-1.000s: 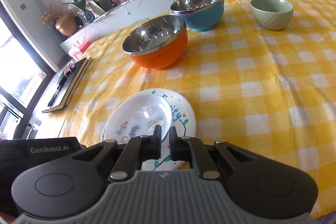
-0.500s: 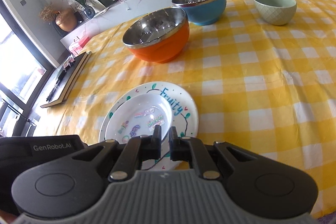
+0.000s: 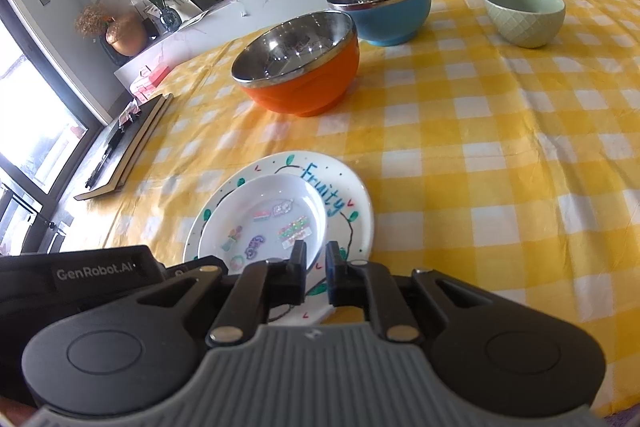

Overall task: Organize plates and bowls
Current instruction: 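Lower the sticker plate into the 'Fruity' plate and open the left tool, then move the left tool to the orange bowl rim and close on it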

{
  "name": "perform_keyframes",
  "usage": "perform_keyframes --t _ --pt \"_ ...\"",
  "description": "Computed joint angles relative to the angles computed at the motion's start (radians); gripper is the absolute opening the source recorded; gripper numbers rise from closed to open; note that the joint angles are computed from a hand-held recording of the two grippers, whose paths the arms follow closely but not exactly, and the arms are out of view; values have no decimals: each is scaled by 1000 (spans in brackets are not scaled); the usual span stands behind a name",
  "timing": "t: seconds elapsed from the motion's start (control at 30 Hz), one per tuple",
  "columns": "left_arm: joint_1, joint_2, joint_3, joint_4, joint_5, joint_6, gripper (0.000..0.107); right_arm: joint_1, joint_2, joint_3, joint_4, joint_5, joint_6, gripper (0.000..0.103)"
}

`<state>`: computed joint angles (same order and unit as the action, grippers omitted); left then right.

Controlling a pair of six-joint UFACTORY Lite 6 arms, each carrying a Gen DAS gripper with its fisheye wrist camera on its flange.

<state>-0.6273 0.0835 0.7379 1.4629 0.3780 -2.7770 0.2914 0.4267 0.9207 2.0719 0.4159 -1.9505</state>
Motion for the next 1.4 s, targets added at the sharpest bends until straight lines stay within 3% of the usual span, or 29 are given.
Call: perform_keyframes --t 0.13,0.2,0.4,0.47,0.53,0.7,0.77,1.0,1.2,1.4 --pt "-3 -16 -7 11 1 -21 42 -13 -18 -20 17 11 -15 24" --pt "-16 -21 6 -56 31 49 46 -20 -34 -33 32 17 -34 24" --pt "-45 -56 31 -102 127 136 49 -28 -108 -80 146 29 -175 33" --pt "-48 -55 56 -123 163 197 50 -28 -130 -85 187 23 -224 43" --pt "-38 -62 71 -116 177 226 52 -31 -141 -84 219 25 -276 44" --pt "43 -50 139 -125 123 350 53 -38 -142 -41 299 0 -367 45" --pt "72 -35 178 -127 111 400 53 -44 -127 -4 329 -18 -392 50" --pt "162 66 357 -187 74 618 59 -53 -9 216 366 -86 -358 52" --pt "224 185 496 -207 36 695 62 -44 142 459 111 -162 -54 53" --pt "274 305 616 -211 -5 744 66 -31 314 701 -282 -216 375 53"
